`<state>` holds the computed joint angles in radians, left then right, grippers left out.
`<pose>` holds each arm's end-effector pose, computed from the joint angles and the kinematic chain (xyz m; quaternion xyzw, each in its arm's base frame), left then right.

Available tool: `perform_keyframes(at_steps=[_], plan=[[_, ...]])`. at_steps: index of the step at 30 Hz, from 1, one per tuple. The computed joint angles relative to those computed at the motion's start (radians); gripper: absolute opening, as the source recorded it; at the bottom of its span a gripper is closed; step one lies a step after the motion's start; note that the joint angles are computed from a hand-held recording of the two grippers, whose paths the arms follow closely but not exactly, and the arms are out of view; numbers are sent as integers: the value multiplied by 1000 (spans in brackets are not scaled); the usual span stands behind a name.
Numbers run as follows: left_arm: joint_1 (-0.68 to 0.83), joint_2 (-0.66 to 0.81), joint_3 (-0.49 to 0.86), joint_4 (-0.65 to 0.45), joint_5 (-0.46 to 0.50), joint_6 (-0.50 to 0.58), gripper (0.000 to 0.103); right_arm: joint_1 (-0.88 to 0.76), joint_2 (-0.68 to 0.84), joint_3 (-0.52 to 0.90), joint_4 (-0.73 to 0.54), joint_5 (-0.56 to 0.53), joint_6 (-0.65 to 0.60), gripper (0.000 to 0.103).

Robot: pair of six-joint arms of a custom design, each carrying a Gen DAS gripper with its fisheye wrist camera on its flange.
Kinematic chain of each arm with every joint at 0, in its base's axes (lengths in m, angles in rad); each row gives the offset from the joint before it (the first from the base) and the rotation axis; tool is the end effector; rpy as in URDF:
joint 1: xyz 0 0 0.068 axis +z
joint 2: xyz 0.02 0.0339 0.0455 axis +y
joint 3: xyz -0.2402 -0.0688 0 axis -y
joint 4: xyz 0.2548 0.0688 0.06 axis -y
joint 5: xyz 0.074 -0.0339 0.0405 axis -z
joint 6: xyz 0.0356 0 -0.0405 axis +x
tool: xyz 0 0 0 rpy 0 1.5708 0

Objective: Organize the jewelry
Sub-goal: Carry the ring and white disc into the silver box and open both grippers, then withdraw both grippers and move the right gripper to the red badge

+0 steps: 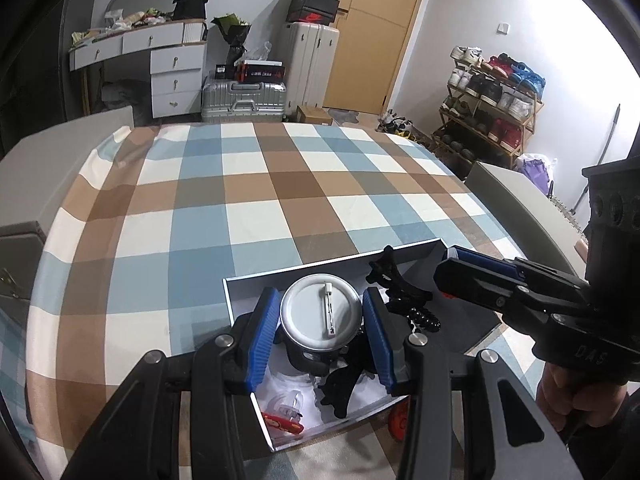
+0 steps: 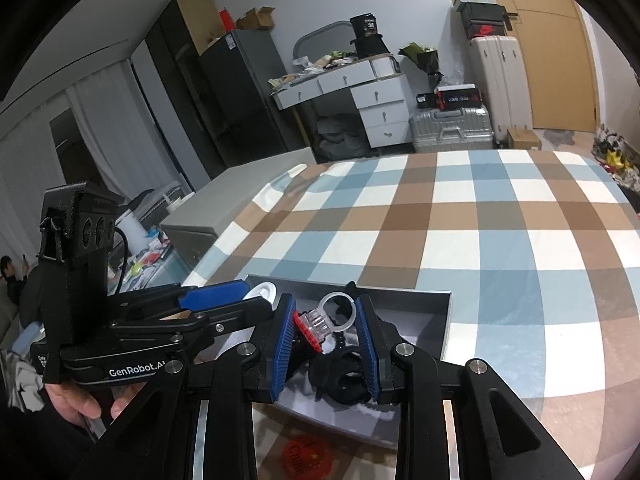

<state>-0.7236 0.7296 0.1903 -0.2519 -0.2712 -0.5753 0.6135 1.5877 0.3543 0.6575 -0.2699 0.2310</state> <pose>0.1311 -0.1031 0.1172 0.0167 0.9178 -0.1281 0.3755 0.2037 0.1551 0.0741 -0.2286 0.8427 0.3016 0.3829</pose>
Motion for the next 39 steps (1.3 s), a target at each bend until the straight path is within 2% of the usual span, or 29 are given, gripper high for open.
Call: perform_keyframes(at_steps=[12, 13, 14, 17, 18, 26, 33, 39], plan=[[37, 71, 4, 72, 60, 28, 38, 0, 63, 40, 6, 13, 16, 32], [23, 73, 10, 64, 40, 27, 38, -1, 64, 38, 14, 17, 24, 33], [17, 79, 14, 61, 28, 27, 39, -2, 61, 35, 18, 16, 29, 39], [-21, 50, 14, 28, -24, 11, 58, 5, 30, 11, 27, 38, 30, 52], [-30, 25, 9, 15, -36, 6, 59, 9, 9, -5, 34, 44, 27, 54], [-104, -64, 17, -96, -138, -46, 61, 34, -168, -102, 5, 96, 36, 70], [-188, -139, 18, -186, -221, -97, 62, 75, -324, -177, -49, 141, 46, 77], [-278, -166, 24, -267, -336, -191, 63, 116, -482, -251, -106, 186, 55, 80]])
